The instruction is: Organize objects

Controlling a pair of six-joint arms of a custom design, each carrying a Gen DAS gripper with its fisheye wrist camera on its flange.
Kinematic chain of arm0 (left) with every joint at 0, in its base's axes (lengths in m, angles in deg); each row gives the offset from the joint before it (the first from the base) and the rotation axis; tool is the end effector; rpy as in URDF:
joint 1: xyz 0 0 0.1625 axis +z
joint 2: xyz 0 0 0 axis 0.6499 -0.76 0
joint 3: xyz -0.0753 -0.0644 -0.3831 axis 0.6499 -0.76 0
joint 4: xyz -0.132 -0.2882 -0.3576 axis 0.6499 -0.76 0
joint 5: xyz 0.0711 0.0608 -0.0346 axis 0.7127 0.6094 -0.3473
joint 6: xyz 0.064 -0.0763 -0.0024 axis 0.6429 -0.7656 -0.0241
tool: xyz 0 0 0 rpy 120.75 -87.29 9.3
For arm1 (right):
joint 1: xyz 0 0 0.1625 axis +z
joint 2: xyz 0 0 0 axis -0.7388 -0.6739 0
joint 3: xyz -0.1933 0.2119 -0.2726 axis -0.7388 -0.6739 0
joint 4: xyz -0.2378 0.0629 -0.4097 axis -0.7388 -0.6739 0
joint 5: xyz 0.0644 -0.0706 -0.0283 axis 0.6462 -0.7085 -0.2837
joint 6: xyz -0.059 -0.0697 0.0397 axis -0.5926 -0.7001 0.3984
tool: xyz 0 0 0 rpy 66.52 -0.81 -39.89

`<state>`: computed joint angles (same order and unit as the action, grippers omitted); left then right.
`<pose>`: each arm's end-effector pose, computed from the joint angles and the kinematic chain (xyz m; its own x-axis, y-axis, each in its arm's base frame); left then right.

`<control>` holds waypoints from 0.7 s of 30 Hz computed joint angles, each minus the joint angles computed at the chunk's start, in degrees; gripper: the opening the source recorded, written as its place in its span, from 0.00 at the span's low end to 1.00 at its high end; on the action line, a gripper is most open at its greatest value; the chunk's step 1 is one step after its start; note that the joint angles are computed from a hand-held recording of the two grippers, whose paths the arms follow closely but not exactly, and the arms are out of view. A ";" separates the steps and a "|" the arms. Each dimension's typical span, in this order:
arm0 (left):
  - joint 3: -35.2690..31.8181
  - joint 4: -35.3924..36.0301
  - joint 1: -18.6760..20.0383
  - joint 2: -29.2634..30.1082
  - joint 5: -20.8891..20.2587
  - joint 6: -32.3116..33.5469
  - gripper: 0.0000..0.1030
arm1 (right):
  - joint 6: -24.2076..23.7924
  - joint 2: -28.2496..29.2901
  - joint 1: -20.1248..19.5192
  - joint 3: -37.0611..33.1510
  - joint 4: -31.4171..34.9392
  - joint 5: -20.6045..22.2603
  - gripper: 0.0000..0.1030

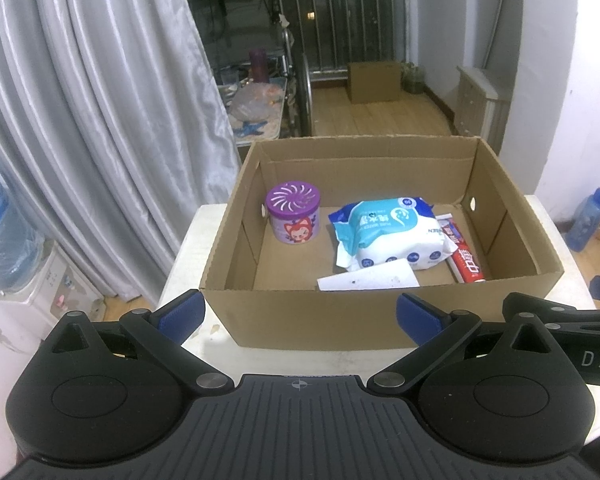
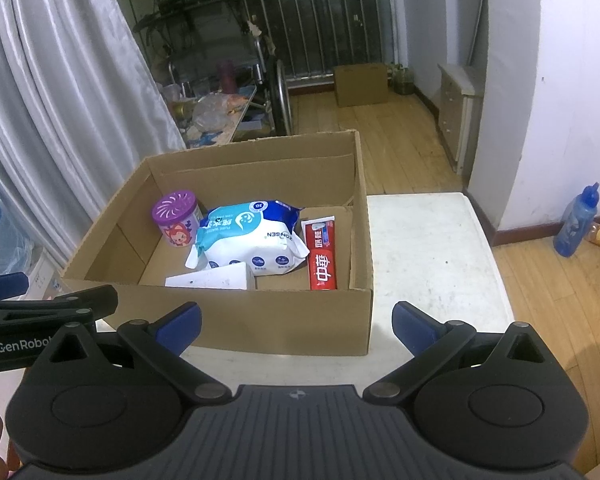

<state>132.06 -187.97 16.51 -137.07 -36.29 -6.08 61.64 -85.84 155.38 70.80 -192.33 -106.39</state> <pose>-0.1572 -0.6378 0.1865 -0.6148 0.0786 -0.7848 0.5944 0.7002 -0.3955 0.2851 -0.6675 0.1016 -0.8100 0.0865 0.5800 -0.3579 0.7106 -0.6058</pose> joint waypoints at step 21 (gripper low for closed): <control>0.24 -0.50 -0.23 -0.04 -0.12 0.85 0.99 | 0.65 -0.37 0.10 0.30 0.18 0.10 1.00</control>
<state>132.30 -188.47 16.28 -137.10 -36.41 -5.23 62.28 -86.21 155.48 71.10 -192.15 -106.29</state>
